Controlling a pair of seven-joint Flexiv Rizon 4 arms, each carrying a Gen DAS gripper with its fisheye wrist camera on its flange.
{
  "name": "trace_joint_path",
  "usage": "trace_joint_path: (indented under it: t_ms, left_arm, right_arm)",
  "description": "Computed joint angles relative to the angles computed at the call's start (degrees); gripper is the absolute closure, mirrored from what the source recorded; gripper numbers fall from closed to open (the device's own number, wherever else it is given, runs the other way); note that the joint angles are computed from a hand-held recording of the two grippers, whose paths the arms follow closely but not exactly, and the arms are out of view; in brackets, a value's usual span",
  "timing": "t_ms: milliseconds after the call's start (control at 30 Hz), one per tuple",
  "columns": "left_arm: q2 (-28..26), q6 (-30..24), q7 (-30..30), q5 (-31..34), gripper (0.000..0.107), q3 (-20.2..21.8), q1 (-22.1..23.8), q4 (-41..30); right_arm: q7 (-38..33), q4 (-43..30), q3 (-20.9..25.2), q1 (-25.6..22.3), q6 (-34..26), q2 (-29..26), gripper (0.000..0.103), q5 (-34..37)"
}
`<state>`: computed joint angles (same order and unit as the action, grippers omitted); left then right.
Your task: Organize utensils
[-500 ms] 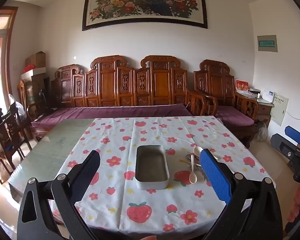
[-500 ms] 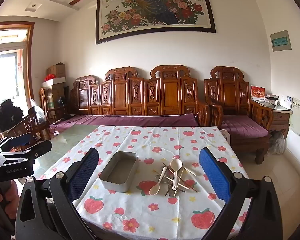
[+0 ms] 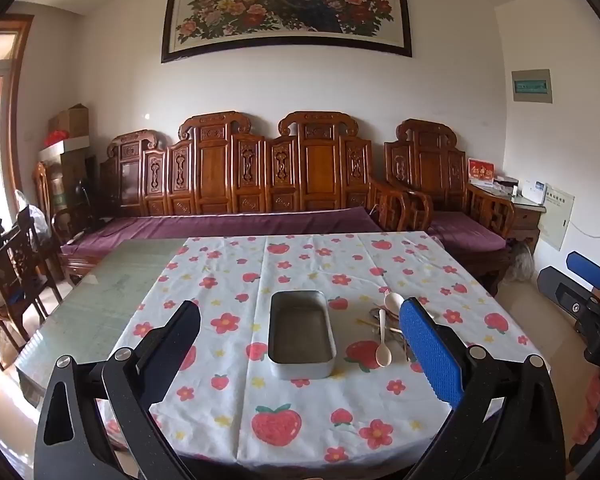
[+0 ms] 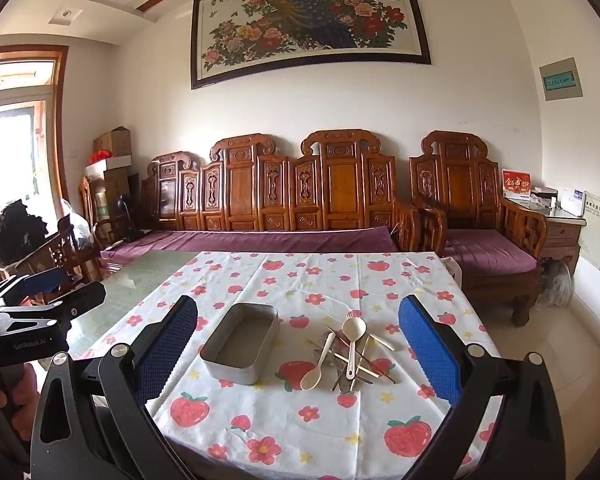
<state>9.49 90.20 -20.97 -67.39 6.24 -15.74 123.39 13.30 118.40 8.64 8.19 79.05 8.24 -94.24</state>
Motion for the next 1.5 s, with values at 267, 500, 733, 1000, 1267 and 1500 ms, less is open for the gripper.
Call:
trace_joint_path:
  t_ms: [267,500,733,1000,1267,1500]
  left_arm:
    - [-0.02,0.62,-1.07,1.00,0.010,0.31,-0.92,-0.16]
    - [0.18,-0.25,0.93,-0.88,0.010,0.14,-0.63,-0.35]
    - [0.34,-0.63,0.86,-0.81,0.010,-0.11,-0.22,-0.46]
    - [0.54,-0.43,0.20,-0.02,0.010,-0.17,-0.35,-0.34]
    - [0.48,-0.23,0.65,-0.47,0.010,0.02,-0.72,-0.42]
    - [0.84,-1.33,-1.39,1.88,0.010,0.18,0.00,-0.49]
  right_arm:
    - [0.04,-0.02,0.03,0.01,-0.01,0.00,0.002,0.05]
    - [0.04,-0.07,0.05,0.04,-0.12,0.06,0.002,0.03]
    - [0.40,-0.11,-0.01,-0.02,-0.05,0.06,0.002,-0.21]
    - [0.44,-0.03,0.07,-0.04,-0.08,0.20,0.002,-0.13]
    - [-2.46,-0.58,0.71,0.02,-0.64,0.28,0.002,2.89]
    - [-2.17,-0.41,1.03,0.06,-0.84,0.53,0.002,2.89]
